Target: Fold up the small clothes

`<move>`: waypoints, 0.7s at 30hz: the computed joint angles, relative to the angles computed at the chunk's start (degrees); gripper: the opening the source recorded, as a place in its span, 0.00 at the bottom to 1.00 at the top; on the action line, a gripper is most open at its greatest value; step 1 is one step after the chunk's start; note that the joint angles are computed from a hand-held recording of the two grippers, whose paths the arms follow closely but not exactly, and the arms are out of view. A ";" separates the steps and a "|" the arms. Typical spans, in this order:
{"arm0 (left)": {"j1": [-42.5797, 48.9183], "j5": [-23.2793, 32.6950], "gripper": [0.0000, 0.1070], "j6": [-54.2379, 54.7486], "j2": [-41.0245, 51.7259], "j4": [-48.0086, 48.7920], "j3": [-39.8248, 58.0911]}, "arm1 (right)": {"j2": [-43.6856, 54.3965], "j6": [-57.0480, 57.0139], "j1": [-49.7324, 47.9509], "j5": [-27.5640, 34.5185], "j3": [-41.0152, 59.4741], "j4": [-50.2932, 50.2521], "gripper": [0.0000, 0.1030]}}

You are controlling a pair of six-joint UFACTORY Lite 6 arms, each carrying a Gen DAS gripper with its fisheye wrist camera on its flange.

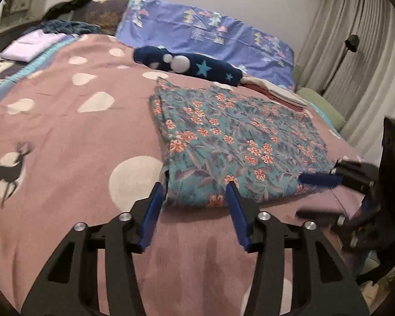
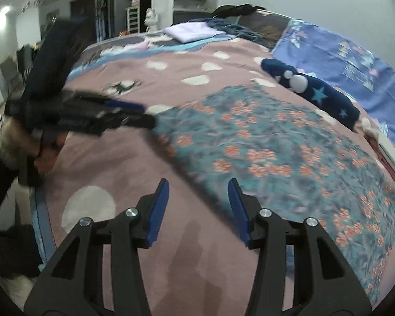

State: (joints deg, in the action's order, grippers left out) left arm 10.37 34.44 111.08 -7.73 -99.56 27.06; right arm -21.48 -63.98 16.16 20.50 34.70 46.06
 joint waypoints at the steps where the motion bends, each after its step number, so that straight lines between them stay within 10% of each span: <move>1: -0.09 0.74 0.46 0.03 3.30 0.72 2.49 | 0.21 3.18 1.17 -0.77 -0.19 -2.70 0.48; 6: -1.17 2.08 0.44 -2.42 13.41 6.23 11.93 | 1.94 11.10 1.56 -1.94 0.29 -7.16 0.50; 10: 0.77 8.52 0.15 -6.51 16.12 15.38 14.19 | 3.12 16.96 0.32 -2.50 0.98 -10.61 0.51; 21: 3.28 10.30 0.26 -6.94 21.38 17.35 16.92 | 6.63 30.43 7.30 -6.25 2.62 -21.68 0.54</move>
